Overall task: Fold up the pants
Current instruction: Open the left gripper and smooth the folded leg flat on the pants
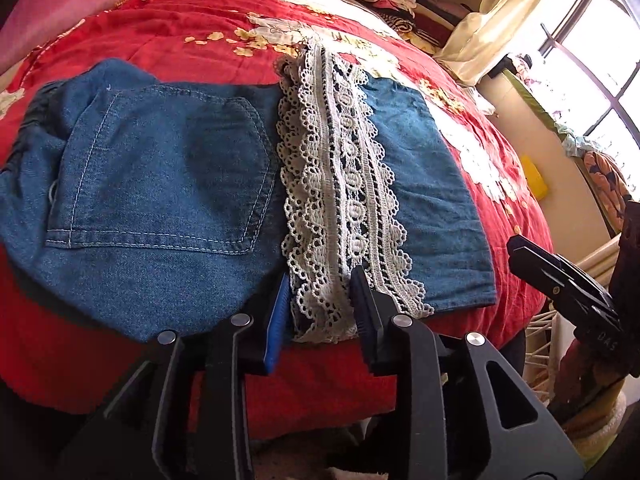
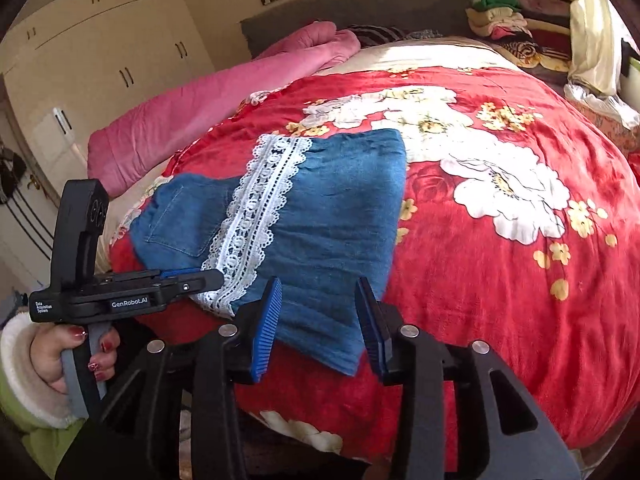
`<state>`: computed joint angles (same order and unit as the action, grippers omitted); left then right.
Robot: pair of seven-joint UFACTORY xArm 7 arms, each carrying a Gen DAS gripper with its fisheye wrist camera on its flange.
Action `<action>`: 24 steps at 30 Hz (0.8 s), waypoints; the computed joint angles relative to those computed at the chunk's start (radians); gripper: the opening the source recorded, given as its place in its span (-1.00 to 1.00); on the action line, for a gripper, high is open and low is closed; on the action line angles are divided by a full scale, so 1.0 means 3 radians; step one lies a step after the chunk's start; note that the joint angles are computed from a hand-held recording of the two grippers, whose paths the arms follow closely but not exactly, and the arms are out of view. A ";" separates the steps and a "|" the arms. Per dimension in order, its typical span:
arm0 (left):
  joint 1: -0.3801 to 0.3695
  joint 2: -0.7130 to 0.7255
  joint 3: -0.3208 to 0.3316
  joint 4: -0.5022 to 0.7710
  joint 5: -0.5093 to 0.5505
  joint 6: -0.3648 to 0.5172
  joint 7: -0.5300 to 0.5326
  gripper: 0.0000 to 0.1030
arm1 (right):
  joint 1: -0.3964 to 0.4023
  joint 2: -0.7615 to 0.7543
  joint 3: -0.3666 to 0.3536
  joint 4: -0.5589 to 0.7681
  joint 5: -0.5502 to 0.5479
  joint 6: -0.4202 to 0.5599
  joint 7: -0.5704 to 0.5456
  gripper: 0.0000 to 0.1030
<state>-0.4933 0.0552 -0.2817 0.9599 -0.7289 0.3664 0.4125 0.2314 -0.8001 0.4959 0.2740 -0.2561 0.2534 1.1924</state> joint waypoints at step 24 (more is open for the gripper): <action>-0.0007 -0.0103 0.0033 -0.0031 -0.0130 0.0015 0.0150 -0.15 | 0.0044 0.0381 -0.0104 0.0142 0.0044 -0.0071 0.0034 -0.09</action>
<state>-0.4953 0.0243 -0.2717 0.9505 -0.7680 0.3708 0.4574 0.2445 -0.6857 0.4646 0.3167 -0.2430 0.2322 1.2026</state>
